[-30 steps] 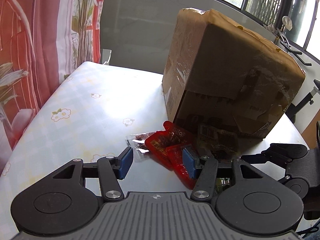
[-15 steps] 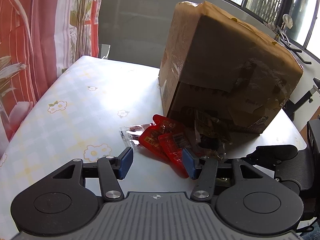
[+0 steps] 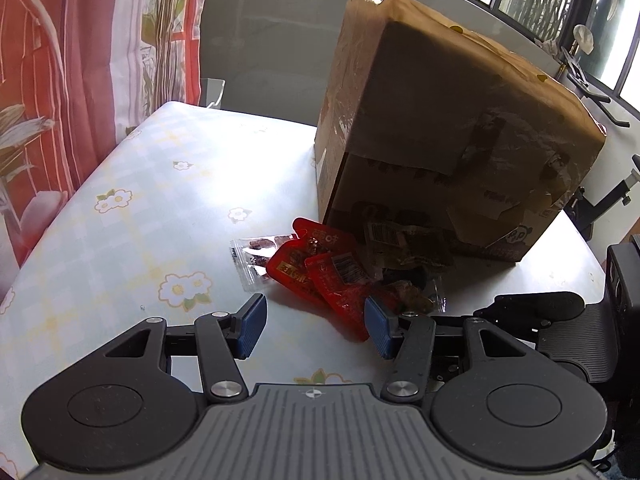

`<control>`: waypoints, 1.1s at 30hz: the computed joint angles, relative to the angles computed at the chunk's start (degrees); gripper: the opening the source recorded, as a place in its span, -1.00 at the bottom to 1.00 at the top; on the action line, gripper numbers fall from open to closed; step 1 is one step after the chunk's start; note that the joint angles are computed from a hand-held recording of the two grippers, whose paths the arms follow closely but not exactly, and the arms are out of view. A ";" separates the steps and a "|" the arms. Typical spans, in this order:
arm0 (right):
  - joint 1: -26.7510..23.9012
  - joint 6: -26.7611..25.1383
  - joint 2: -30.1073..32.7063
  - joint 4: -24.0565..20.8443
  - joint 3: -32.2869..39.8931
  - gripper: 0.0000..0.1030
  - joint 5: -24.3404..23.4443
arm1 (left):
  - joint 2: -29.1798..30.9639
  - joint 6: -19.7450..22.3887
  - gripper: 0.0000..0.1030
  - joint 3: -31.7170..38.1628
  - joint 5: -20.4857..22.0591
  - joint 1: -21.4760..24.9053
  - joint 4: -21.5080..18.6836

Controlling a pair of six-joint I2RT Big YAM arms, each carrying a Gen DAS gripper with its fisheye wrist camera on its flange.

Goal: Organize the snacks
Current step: 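Grasp the green packet with the right tool while the left tool grasps the small clear peanut packet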

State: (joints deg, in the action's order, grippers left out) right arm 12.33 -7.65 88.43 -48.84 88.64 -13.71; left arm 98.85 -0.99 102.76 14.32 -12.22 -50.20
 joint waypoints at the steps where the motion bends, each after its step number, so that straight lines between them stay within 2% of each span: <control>1: -0.39 0.55 -0.52 0.32 -0.66 -0.18 -0.82 | 0.27 -0.05 0.10 0.36 -0.31 -0.22 -0.37; 4: -1.69 1.33 -3.08 1.76 -3.90 -0.18 -2.26 | 1.30 0.23 0.10 1.69 -0.65 -0.80 -1.25; 11: -5.39 0.95 -9.92 4.72 -11.73 -0.18 -1.41 | 4.47 1.01 0.06 5.78 -2.31 -3.51 -3.20; 14: -6.93 1.61 -12.15 6.18 -14.18 -0.18 1.17 | 6.05 0.48 0.06 7.76 -2.88 -4.67 -3.33; 17: -8.90 4.44 -13.72 8.03 -16.21 -0.18 2.88 | 7.69 -0.02 0.06 9.74 -3.19 -5.58 -4.03; 19: -10.15 5.72 -14.82 9.54 -17.70 -0.18 4.08 | 8.35 0.32 -0.03 10.58 -3.16 -6.26 -4.69; 20: -10.81 6.44 -15.32 10.41 -18.45 -0.18 4.46 | 8.35 0.70 -0.11 10.56 -2.52 -6.65 -4.87; 23: -11.65 9.37 -16.17 12.52 -19.93 -0.18 5.23 | 8.01 2.57 -0.13 9.67 0.17 -7.89 -5.46; 25: -11.81 10.27 -16.12 13.07 -20.02 -0.18 6.51 | 7.93 3.96 -0.14 8.95 0.49 -9.20 -5.75; 28: -12.31 10.52 -16.28 13.37 -20.24 -0.18 6.01 | 8.32 5.11 -0.20 8.36 -0.16 -11.21 -5.82; 33: -12.57 10.95 -16.56 13.68 -20.55 -0.18 5.55 | 9.90 3.21 -0.28 8.79 -0.83 -13.49 -5.48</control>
State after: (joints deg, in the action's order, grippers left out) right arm -0.24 3.30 71.87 -35.16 68.10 -8.15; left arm 108.75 2.23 111.55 13.49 -25.70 -55.69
